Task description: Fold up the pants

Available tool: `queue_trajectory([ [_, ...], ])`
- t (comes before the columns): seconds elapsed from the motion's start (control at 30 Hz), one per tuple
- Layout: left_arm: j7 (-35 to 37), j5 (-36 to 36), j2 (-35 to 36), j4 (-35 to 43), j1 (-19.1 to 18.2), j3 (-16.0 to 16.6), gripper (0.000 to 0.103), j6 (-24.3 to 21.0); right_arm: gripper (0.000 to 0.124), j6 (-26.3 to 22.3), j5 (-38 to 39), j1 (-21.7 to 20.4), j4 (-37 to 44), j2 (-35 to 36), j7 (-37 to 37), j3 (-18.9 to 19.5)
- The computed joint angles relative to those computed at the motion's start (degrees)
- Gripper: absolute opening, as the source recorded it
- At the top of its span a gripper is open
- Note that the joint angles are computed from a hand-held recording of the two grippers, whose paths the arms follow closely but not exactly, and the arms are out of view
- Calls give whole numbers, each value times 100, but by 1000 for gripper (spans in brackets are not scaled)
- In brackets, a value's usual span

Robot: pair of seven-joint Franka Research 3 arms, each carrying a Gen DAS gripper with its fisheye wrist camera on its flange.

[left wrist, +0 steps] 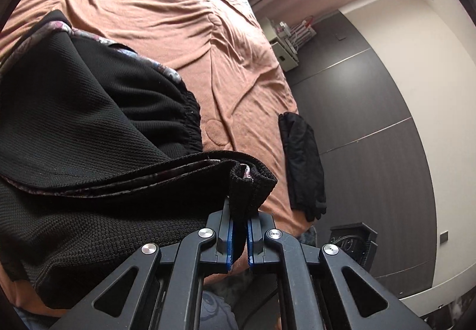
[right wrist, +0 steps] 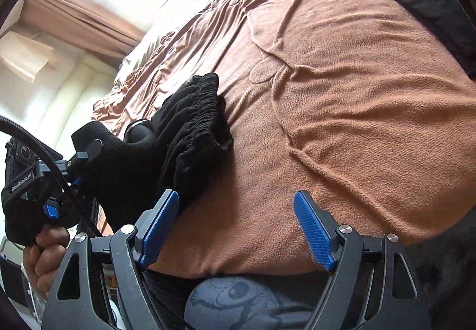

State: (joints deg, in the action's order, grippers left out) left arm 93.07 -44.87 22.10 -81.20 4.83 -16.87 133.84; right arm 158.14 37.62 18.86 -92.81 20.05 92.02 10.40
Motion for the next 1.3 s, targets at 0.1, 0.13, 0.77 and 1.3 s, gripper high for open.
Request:
queue_trajectory([
  [0.1, -368, 357, 71, 94, -75, 94, 20, -327, 79, 18, 106, -44, -87, -57, -103, 36],
  [0.13, -402, 394, 43, 47, -68, 95, 25, -371, 79, 13, 137, -53, -105, -71, -127, 43],
  [0.77, -104, 85, -1979, -2228, 117, 986, 62, 535, 79, 140, -651, 363, 128, -152, 163, -140],
  [1.3, 97, -280, -2733, -3630, 106, 1674, 62, 1041, 79, -601, -2833, 1127, 1397, 504, 1168, -501],
])
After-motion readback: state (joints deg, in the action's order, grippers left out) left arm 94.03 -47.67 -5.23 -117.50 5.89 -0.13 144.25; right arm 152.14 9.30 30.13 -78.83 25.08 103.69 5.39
